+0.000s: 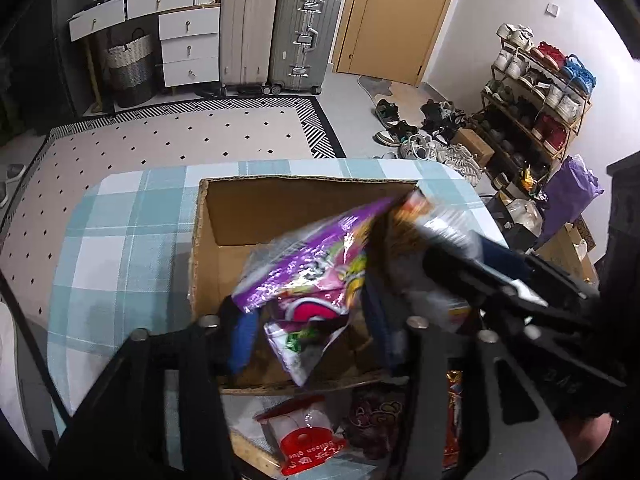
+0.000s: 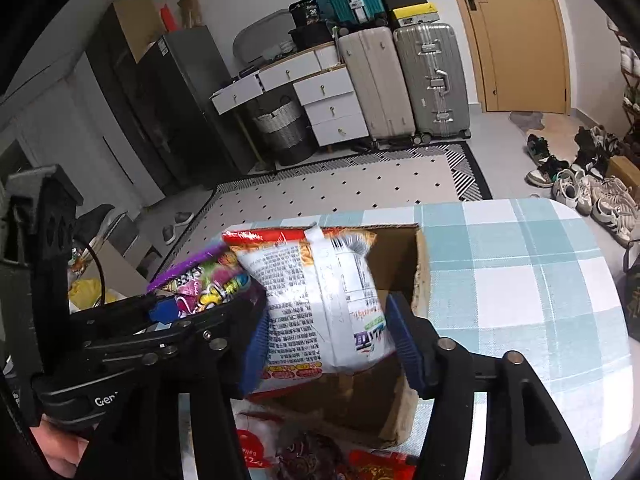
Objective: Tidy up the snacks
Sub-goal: 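Carry both bags over the cardboard box and open both grippers to drop them, then withdraw both grippers from the box back toward the snack pile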
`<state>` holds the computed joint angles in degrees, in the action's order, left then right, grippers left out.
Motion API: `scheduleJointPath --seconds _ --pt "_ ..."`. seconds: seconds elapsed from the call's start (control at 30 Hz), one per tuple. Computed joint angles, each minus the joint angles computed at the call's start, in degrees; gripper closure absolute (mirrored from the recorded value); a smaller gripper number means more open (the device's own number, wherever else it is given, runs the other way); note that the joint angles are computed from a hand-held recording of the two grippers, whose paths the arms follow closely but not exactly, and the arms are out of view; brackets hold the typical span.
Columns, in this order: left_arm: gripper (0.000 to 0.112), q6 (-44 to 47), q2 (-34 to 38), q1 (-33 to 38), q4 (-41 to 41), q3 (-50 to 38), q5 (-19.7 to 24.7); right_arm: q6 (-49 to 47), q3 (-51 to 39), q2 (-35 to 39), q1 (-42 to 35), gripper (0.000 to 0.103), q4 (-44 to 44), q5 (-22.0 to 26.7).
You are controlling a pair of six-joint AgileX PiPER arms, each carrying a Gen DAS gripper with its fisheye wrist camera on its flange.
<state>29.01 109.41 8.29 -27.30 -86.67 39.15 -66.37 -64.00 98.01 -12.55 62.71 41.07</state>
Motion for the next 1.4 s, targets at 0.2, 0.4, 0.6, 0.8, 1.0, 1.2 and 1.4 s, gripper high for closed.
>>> scheduleJointPath --seconds 0.2,0.4,0.6,0.8,1.0,1.2,1.4 --pt "0.03 -0.72 -3.11 0.4 1.25 4.31 -5.27 -4.08 2.04 -2.43 -2.5 0.031 3.32 -0.1" --pt "0.03 1.99 -6.86 0.51 -0.11 8.03 -6.85 -5.18 3.6 -5.3 -4.29 0.031 2.87 1.8" --pt "0.029 3.18 -12.88 1.07 -0.65 12.83 -6.77 -5.12 5.67 -8.99 -5.69 0.031 2.02 3.6" --pt "0.029 2.9 -19.62 1.31 -0.36 16.78 -5.63 -4.57 8.25 -13.92 -7.44 0.03 0.93 5.8" --pt "0.028 3.46 -25.87 2.71 -0.7 19.71 -3.03 -5.88 12.2 -21.0 -11.16 0.027 0.71 9.37" --pt "0.028 5.32 -33.63 4.5 -1.91 24.43 0.06 -6.77 15.96 -28.22 -16.87 0.023 0.19 15.66" --pt "0.027 10.17 -42.73 8.78 -6.41 31.68 3.14 -9.2 20.2 -35.47 -25.34 0.022 -0.12 24.01"
